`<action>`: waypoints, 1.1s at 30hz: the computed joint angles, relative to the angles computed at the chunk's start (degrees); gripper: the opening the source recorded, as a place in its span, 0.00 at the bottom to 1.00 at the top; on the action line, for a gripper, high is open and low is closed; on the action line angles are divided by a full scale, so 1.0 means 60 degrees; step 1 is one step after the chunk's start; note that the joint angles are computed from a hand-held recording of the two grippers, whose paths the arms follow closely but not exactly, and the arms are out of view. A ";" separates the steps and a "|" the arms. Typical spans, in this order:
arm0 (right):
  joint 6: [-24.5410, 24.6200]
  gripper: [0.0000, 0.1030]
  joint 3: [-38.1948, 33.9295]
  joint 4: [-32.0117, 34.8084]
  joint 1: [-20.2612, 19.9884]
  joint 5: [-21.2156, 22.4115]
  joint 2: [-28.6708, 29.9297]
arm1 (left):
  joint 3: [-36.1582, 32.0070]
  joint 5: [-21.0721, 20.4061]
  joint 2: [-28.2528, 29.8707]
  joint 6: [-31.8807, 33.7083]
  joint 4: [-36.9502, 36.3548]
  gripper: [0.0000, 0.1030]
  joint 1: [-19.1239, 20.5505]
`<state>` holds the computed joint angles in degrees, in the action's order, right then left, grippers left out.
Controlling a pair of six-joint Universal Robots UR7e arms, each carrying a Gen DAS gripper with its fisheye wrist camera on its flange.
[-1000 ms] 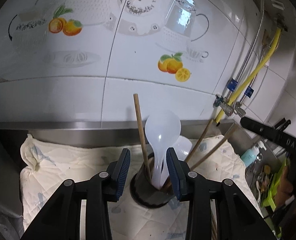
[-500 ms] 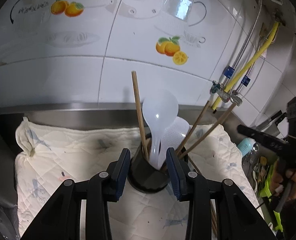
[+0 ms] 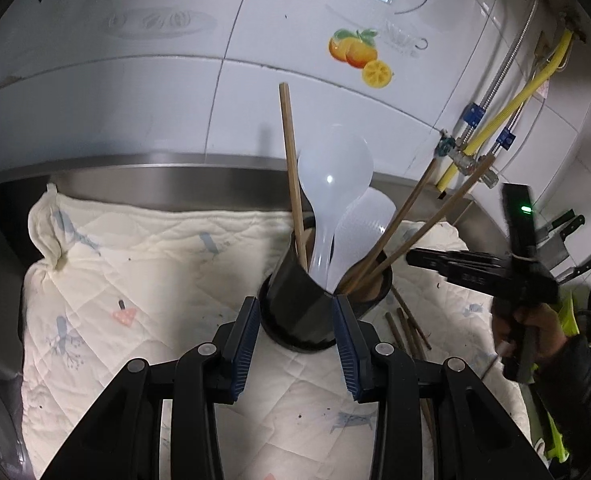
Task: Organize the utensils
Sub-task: 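Move both grippers down to the mat and grasp one chopstick each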
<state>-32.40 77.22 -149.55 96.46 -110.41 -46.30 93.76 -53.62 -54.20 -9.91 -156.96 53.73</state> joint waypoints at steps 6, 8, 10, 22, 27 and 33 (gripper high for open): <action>-0.0078 0.19 -0.0622 0.0476 -0.0240 -0.0126 0.0512 | 0.0086 -0.0240 0.0080 -0.0012 0.0157 0.39 0.0050; -0.0024 0.26 -0.0781 0.0608 -0.0279 -0.0098 0.0604 | 0.0058 -0.0252 0.0141 -0.0043 0.0226 0.39 0.0067; -0.0038 0.27 -0.0942 0.0687 -0.0311 -0.0065 0.0702 | 0.0022 -0.0273 0.0195 -0.0115 0.0302 0.39 0.0088; -0.0120 0.12 -0.1808 0.1164 -0.0376 -0.0446 0.1384 | -0.0105 -0.0475 0.0415 -0.0253 0.0497 0.39 0.0119; -0.0372 0.09 -0.1360 0.0576 -0.0277 -0.0658 0.1209 | -0.0221 -0.0768 0.0612 -0.0204 0.0712 0.39 0.0084; -0.0333 0.09 -0.0314 -0.0059 -0.0125 -0.0515 0.0316 | -0.0395 -0.1422 0.0998 -0.0030 0.1119 0.39 0.0074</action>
<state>-34.40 75.34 -149.90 95.71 -113.50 -44.41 91.39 -62.15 -48.22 -10.08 -150.24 54.17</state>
